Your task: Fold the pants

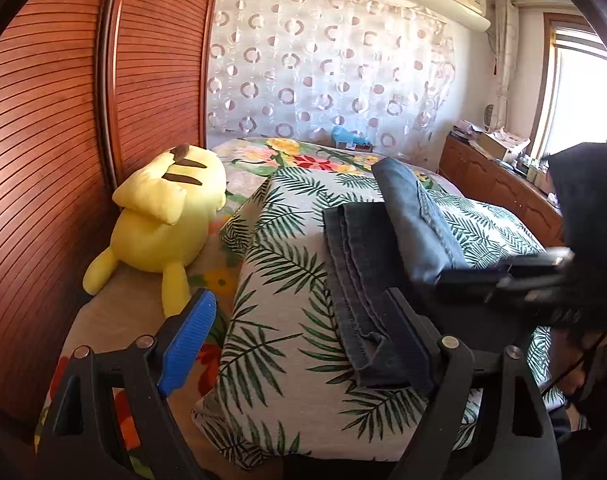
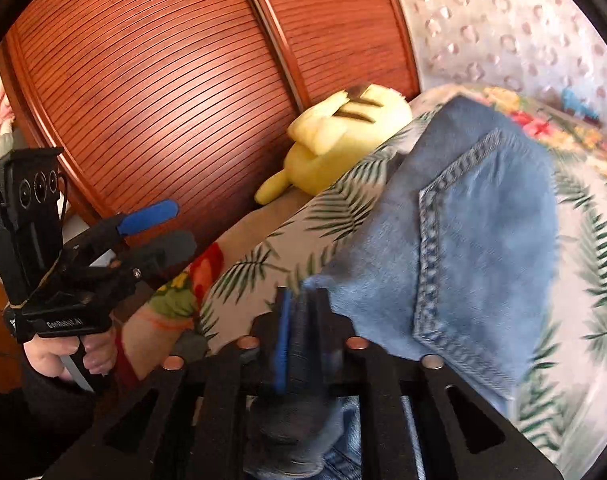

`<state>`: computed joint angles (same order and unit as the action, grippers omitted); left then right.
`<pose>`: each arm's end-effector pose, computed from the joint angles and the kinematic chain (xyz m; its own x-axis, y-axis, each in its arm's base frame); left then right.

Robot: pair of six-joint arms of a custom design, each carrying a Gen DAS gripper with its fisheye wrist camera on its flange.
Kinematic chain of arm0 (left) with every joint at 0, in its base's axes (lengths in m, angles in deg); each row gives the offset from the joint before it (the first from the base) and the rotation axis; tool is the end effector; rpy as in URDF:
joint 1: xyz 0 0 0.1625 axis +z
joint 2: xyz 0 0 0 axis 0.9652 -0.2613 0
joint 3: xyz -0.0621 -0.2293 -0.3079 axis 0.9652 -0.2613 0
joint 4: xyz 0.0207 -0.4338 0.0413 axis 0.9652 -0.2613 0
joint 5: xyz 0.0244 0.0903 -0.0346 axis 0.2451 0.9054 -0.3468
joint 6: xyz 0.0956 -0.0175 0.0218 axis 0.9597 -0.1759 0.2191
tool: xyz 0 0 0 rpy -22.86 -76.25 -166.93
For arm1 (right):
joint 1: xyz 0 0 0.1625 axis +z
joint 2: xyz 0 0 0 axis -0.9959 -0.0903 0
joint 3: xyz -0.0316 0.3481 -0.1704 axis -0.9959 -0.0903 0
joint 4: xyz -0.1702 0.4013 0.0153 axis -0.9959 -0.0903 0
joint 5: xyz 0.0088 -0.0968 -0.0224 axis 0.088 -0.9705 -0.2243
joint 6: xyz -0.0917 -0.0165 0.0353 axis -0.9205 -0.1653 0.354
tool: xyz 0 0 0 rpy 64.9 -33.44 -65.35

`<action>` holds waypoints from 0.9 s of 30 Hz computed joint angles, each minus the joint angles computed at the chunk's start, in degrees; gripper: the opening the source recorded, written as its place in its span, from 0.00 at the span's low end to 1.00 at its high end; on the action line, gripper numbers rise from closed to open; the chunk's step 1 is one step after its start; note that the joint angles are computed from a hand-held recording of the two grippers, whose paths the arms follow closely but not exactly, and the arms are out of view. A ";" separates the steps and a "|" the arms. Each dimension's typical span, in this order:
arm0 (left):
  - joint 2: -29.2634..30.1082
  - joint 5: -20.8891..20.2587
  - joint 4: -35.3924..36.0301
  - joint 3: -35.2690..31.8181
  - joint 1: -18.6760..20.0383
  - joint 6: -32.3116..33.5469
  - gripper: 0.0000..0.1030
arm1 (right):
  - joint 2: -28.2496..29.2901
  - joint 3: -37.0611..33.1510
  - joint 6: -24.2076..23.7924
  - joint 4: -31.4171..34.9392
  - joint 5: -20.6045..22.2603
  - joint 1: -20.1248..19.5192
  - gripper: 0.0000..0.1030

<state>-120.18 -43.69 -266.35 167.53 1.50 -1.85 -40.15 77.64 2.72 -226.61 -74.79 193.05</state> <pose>0.0451 -0.6079 0.2897 -0.7942 -0.0266 -0.6071 0.4925 0.5571 -0.6687 0.3810 -0.7645 -0.0371 -0.5855 -0.7507 0.3060 -0.8105 0.5345 -0.2394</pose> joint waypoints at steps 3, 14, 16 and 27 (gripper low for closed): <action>0.59 -0.75 0.61 -0.56 -0.30 0.20 0.82 | -2.69 3.47 -1.50 -5.47 -0.23 0.46 0.33; 5.26 -5.87 8.67 -6.38 -1.10 -0.58 0.82 | -2.46 1.72 -2.43 -15.11 -6.61 -0.67 0.49; 6.71 -6.53 12.67 -8.61 -0.60 -1.59 0.75 | -2.06 1.76 -2.17 -16.28 -7.98 -0.59 0.50; 6.94 -9.07 21.70 -9.15 0.43 -5.21 0.33 | -1.30 0.68 -0.56 -14.94 -10.41 -0.23 0.51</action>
